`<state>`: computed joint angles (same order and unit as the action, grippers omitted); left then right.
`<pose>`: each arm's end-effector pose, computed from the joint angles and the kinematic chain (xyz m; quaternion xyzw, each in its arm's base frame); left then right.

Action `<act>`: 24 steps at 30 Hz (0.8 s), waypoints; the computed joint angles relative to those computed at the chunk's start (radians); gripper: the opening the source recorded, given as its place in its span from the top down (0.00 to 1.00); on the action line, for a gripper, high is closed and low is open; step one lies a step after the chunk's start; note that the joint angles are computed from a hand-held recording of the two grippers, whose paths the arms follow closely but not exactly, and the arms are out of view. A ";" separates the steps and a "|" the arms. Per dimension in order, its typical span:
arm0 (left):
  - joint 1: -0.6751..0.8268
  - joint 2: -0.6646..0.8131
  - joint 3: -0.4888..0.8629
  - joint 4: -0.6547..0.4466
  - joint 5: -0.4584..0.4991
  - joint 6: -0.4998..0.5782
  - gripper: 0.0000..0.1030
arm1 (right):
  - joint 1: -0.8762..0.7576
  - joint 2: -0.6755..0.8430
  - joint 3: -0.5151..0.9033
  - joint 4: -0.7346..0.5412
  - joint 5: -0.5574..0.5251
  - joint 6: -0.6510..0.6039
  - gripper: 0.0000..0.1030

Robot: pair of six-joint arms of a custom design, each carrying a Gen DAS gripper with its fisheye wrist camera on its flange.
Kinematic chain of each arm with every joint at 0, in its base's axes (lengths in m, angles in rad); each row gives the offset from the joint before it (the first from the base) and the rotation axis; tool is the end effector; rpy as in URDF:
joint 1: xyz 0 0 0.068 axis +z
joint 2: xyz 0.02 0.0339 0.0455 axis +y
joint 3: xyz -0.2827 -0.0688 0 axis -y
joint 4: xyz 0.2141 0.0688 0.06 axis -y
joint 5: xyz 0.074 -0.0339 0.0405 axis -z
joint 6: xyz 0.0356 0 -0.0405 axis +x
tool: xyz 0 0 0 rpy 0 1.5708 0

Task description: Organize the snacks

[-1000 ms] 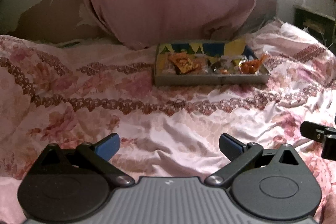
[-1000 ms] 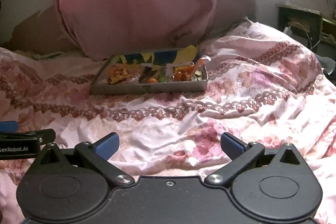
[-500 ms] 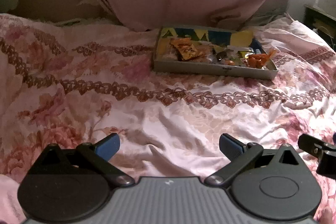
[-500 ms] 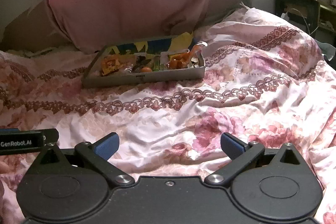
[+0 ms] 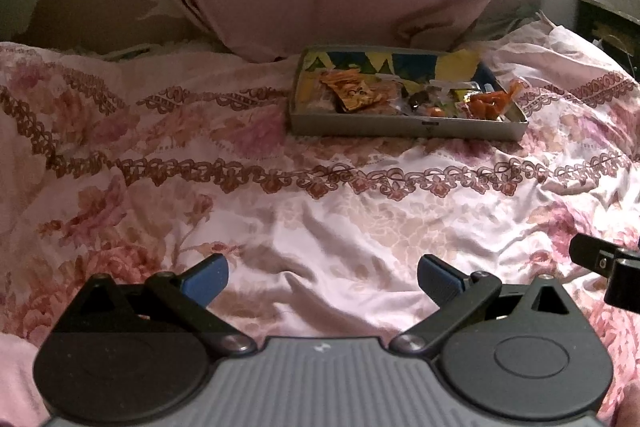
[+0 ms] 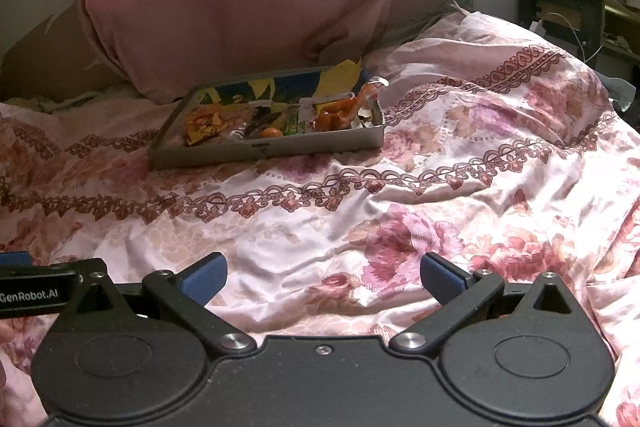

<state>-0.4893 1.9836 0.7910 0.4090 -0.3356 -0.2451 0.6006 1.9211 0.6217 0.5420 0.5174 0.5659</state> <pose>0.3096 -0.1516 0.1197 0.0473 0.9116 0.0082 0.4083 0.2644 0.1598 0.1168 0.0858 0.8895 0.0145 0.4486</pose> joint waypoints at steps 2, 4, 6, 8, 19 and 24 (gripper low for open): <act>0.000 0.000 0.000 -0.001 -0.002 0.003 0.00 | 0.001 0.000 0.001 -0.001 0.000 0.000 0.01; 0.000 0.000 0.000 -0.002 -0.002 0.002 0.00 | 0.000 0.000 0.001 -0.002 0.001 0.000 0.01; 0.002 -0.001 -0.001 -0.001 0.001 0.004 0.00 | 0.000 -0.001 -0.001 0.002 0.000 -0.001 0.01; 0.005 -0.001 -0.002 -0.001 0.003 0.005 0.00 | 0.000 0.000 -0.001 0.001 0.000 -0.001 0.01; 0.005 -0.004 -0.005 0.000 0.003 0.006 0.00 | 0.001 0.000 0.002 -0.007 0.003 0.006 0.01; 0.004 -0.004 -0.005 -0.001 0.002 0.006 0.00 | 0.001 0.001 0.003 -0.006 0.002 0.006 0.01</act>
